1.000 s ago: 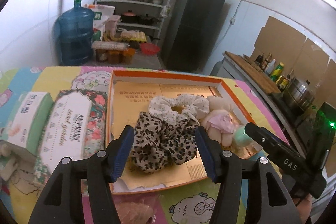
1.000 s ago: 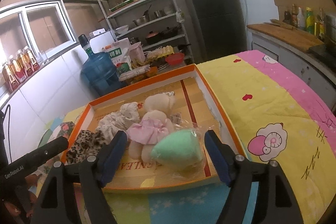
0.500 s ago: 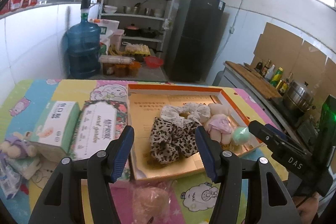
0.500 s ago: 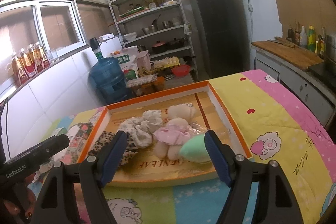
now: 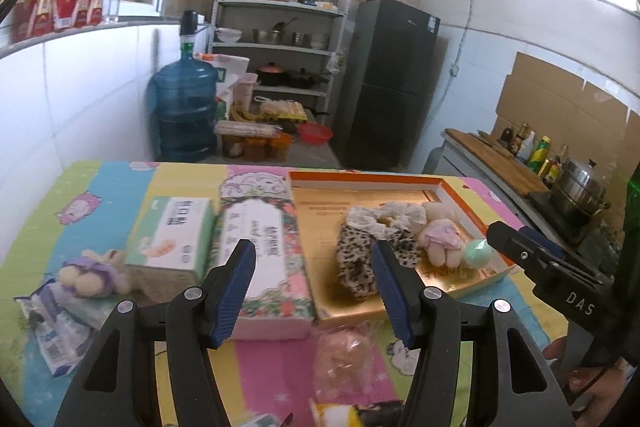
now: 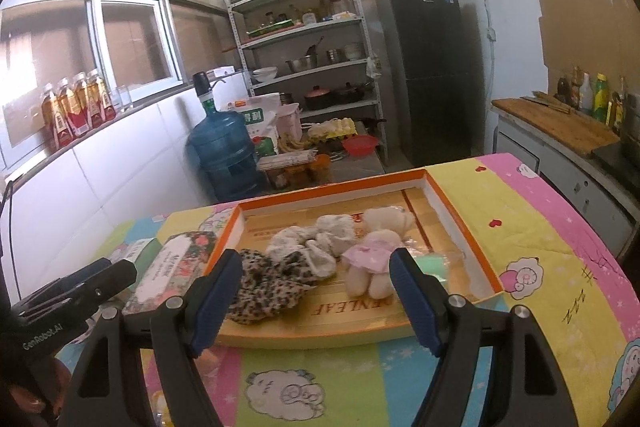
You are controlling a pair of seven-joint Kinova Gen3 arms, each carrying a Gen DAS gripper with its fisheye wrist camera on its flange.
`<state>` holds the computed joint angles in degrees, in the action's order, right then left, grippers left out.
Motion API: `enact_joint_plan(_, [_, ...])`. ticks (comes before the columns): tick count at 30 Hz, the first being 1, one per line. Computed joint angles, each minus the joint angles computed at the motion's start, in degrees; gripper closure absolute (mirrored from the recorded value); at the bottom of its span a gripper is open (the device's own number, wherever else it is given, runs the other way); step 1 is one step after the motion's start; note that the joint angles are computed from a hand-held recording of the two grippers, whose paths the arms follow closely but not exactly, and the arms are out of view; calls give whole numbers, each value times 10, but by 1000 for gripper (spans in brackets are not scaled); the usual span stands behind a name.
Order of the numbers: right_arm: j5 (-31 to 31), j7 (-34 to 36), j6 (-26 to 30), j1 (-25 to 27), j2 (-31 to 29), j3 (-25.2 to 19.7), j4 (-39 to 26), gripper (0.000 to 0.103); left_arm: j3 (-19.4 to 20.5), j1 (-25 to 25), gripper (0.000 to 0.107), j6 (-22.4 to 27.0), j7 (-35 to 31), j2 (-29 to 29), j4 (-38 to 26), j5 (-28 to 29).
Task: Organize soft objects
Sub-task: 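Move both open grippers back toward the tissue pack and yellow snack bag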
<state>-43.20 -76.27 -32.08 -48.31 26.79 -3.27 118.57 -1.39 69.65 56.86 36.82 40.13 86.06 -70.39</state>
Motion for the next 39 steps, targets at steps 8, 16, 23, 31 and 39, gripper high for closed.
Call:
enact_joint_plan(8, [-39,50,2,-43,0,-1,-17,27,11,16,46,55,33,-20,42,15])
enact_joint_plan(16, [-86,118,6,-85,5,-6,-41,27,41,20,45,106,100,-44,103,15])
enact_joint_plan(23, [-144,176,-4,-113,11,-16,-56,27,69,20,46,138,160,-57,153,13])
enact_joint_plan(31, [-196,224,-21,-125,23,-38,-69,27,94,18,46,139,222,-61,200,4])
enact_joint_plan(39, [-212,248,-26,-124,30,-54,-69,27,109,19,45,126,270,-66,245,-22])
